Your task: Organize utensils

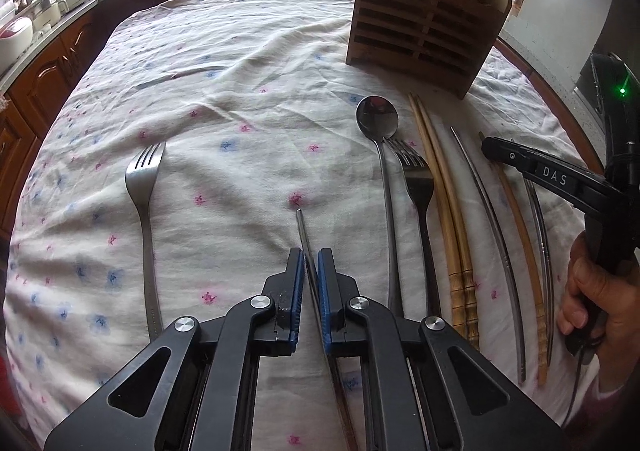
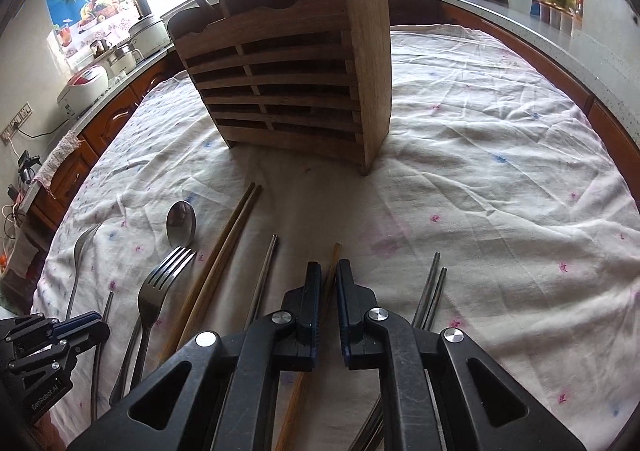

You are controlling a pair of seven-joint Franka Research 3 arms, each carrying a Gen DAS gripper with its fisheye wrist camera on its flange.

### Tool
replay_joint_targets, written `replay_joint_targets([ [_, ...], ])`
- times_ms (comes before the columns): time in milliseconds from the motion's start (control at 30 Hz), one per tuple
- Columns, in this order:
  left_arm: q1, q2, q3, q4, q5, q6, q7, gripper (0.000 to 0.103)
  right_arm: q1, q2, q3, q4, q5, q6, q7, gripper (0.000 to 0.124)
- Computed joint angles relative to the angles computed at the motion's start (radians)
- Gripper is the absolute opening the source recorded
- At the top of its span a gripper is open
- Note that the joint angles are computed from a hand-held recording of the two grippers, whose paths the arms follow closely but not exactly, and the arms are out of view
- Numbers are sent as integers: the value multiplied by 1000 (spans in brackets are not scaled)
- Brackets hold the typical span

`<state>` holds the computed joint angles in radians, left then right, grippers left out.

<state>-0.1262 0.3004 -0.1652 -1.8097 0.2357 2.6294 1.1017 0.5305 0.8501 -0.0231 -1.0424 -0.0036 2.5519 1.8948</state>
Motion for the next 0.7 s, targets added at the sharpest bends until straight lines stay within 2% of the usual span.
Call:
replay_joint_targets([
  [133, 26, -18, -19, -26, -66, 26, 25, 5, -17, -12, 27, -19, 40, 17, 1, 7],
  [367, 48, -84, -36, -90, -152, 89, 77, 3, -35, -144, 66, -197, 101, 149, -44, 6],
  [533, 48, -128, -32, -131, -184, 125, 103, 3, -34, -237, 71, -309, 128, 233, -69, 5],
  [700, 54, -129, -35, -134, -227, 119, 137, 3, -20, -294, 61, -379, 128, 279, -64, 5],
])
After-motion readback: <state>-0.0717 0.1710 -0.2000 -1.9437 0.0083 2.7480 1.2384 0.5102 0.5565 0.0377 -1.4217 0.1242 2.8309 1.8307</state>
